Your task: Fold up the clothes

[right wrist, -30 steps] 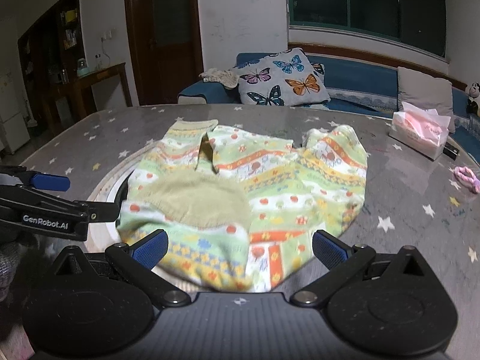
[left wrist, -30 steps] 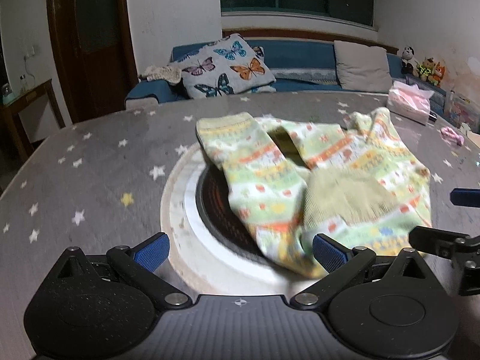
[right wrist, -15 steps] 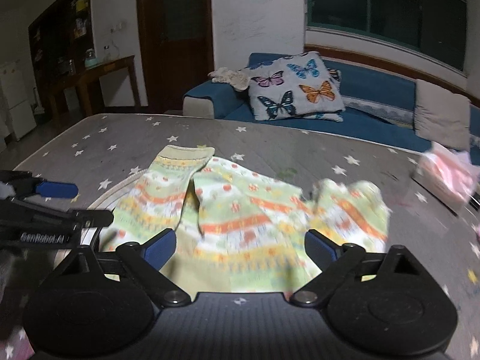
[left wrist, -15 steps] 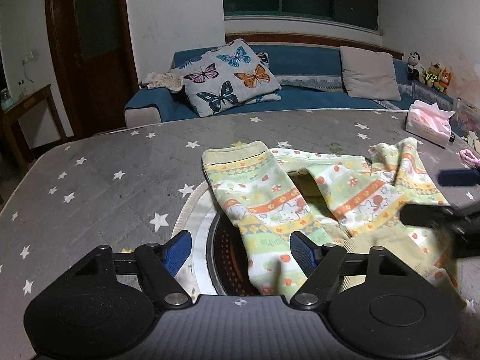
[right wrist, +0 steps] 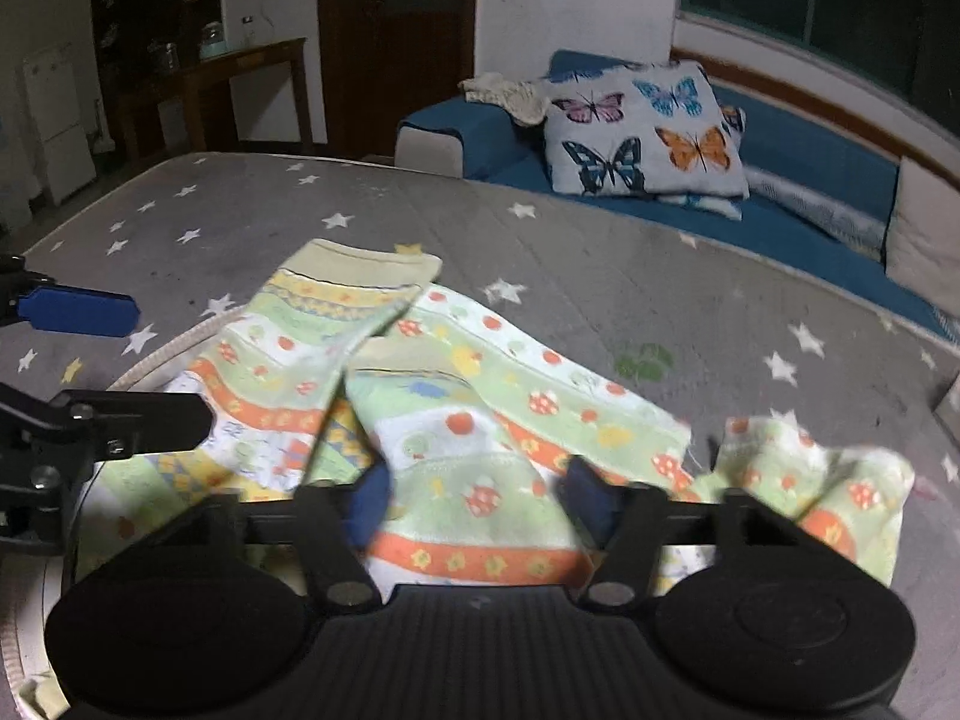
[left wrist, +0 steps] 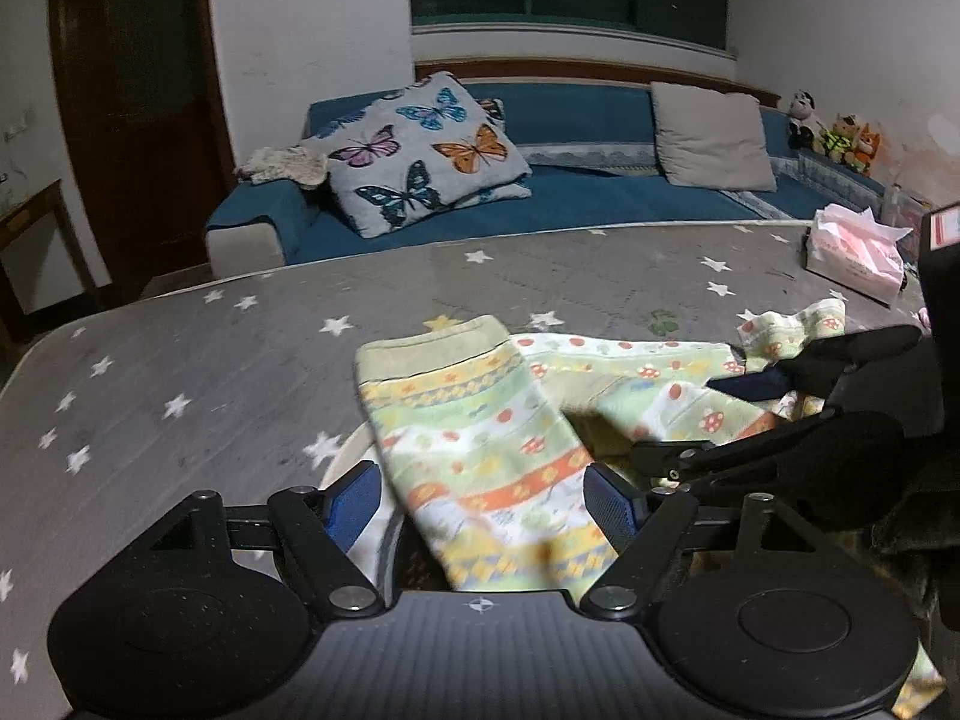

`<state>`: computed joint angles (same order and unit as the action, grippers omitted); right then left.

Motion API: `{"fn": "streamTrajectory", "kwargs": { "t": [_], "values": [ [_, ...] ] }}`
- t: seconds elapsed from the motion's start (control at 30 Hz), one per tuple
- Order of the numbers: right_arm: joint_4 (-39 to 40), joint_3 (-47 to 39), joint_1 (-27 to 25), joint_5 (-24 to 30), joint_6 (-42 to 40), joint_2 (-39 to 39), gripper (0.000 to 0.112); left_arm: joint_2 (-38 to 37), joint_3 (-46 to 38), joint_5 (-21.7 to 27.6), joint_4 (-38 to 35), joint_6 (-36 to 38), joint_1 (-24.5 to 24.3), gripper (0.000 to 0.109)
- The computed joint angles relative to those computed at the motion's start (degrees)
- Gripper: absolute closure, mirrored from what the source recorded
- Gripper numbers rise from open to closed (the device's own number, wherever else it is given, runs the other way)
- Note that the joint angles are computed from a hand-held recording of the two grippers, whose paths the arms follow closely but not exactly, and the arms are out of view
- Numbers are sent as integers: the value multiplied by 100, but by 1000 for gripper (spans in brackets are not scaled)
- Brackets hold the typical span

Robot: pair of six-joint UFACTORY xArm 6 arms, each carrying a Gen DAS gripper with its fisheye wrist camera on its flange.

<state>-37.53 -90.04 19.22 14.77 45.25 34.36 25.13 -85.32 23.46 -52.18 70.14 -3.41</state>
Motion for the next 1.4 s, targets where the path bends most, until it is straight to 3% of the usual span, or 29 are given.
{"fn": "streamTrajectory", "kwargs": {
  "t": [0.13, 0.3, 0.33, 0.37, 0.4, 0.47, 0.53, 0.63, 0.77, 0.93, 1.17, 1.4],
  "values": [
    [-455, 453, -160, -229, 679, -338, 91, 412, -482, 120, 501, -519, -140, 31],
    [-1491, 945, -373, -381, 1888, -818, 99, 916, -1000, 146, 1195, -1205, -295, 32],
    [-1730, 1046, -417, -397, 2163, -929, 99, 1016, -1098, 144, 1392, -1381, -317, 39],
    [-1966, 1154, -459, -419, 2440, -1051, 99, 1117, -1200, 149, 1592, -1559, -339, 54],
    [-2198, 1258, -500, -437, 2712, -1173, 100, 1185, -1271, 149, 1657, -1638, -342, 58],
    [-2723, 1474, -581, -476, 3319, -1438, 100, 1238, -1336, 142, 1573, -1633, -312, 81],
    [-3312, 1701, -647, -494, 4001, -1726, 100, 1197, -1311, 137, 1419, -1551, -248, 97],
    [-4208, 2132, -714, -420, 5114, -2260, 100, 1083, -1194, 27, 1138, -1362, -149, 106],
    [-4935, 2802, -706, -119, 6124, -3006, 100, 766, -841, -302, 741, -1127, -16, 107],
    [-5204, 3929, -704, 324, 6923, -4121, 100, 253, -309, -617, -96, -557, 258, 107],
    [-5046, 5515, -733, 619, 7549, -5611, 100, -570, 628, -739, -1143, 66, 904, 107],
    [-4685, 6726, -318, 1210, 8219, -6813, 100, -1402, 1669, -515, -1935, 705, 1491, 108]
  ]
}}
